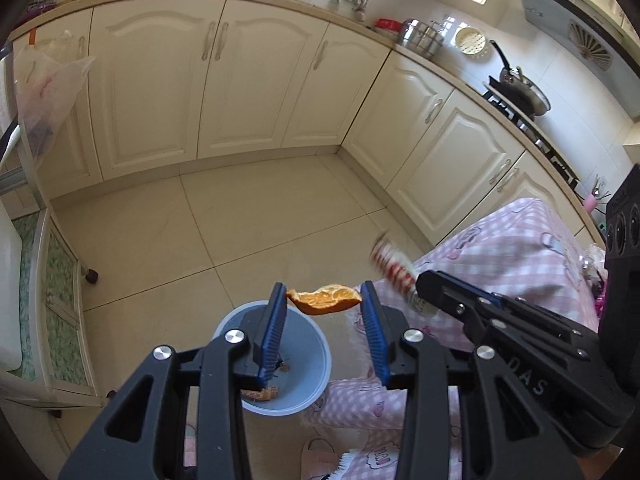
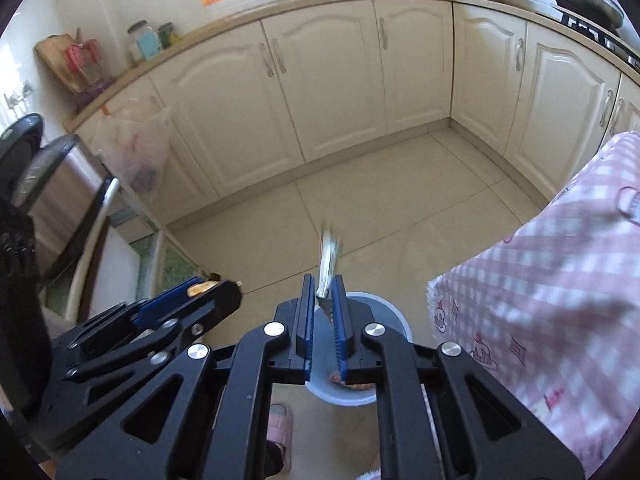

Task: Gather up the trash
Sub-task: 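Carry the orange peel and snack bar wrapper with both tools over the blue bin, then open both tools over the blue bin, dropping the peel and wrapper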

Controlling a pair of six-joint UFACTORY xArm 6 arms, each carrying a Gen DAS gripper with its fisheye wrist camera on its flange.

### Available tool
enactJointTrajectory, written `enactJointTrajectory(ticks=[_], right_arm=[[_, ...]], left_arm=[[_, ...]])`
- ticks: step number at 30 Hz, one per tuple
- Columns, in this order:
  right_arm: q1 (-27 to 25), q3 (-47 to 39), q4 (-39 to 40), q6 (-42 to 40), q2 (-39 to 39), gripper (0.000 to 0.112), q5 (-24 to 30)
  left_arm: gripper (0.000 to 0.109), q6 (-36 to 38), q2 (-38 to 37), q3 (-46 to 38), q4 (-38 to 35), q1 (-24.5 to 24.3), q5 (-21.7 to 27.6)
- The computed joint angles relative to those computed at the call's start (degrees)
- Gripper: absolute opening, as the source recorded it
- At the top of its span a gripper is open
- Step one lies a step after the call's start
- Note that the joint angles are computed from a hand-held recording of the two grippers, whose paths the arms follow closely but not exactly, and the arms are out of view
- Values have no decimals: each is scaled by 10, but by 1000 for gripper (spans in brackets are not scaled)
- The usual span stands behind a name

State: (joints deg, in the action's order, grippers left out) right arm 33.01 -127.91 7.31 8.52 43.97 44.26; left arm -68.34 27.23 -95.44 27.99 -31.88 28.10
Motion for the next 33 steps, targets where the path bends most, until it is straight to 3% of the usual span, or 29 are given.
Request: enactJointTrajectory(ticks=[2,5,18,25,27,28,33], right_arm=[[0,-36,-8,8,26,10,23],[2,-23,-34,23,22,11,18],[-2,113,-149,104,-66,27,-67],[-10,163,-188,143,-105,34,-94],[-11,173,-198,155,-114,35,-100],[-13,181,-210,167,-121,35,-105],[-16,210,-225,180,-148,37,-120]], left_arm=[[37,10,8,-3,-12,3,-3],[37,28,22,-13,-26,4,0],[37,54,74,-92,-40,-8,31],[38,32,81,-124,1,-17,46],[59,16,83,-139,29,-23,67],[62,-4,81,-143,52,-27,83],[64,-17,62,-127,52,-29,65]])
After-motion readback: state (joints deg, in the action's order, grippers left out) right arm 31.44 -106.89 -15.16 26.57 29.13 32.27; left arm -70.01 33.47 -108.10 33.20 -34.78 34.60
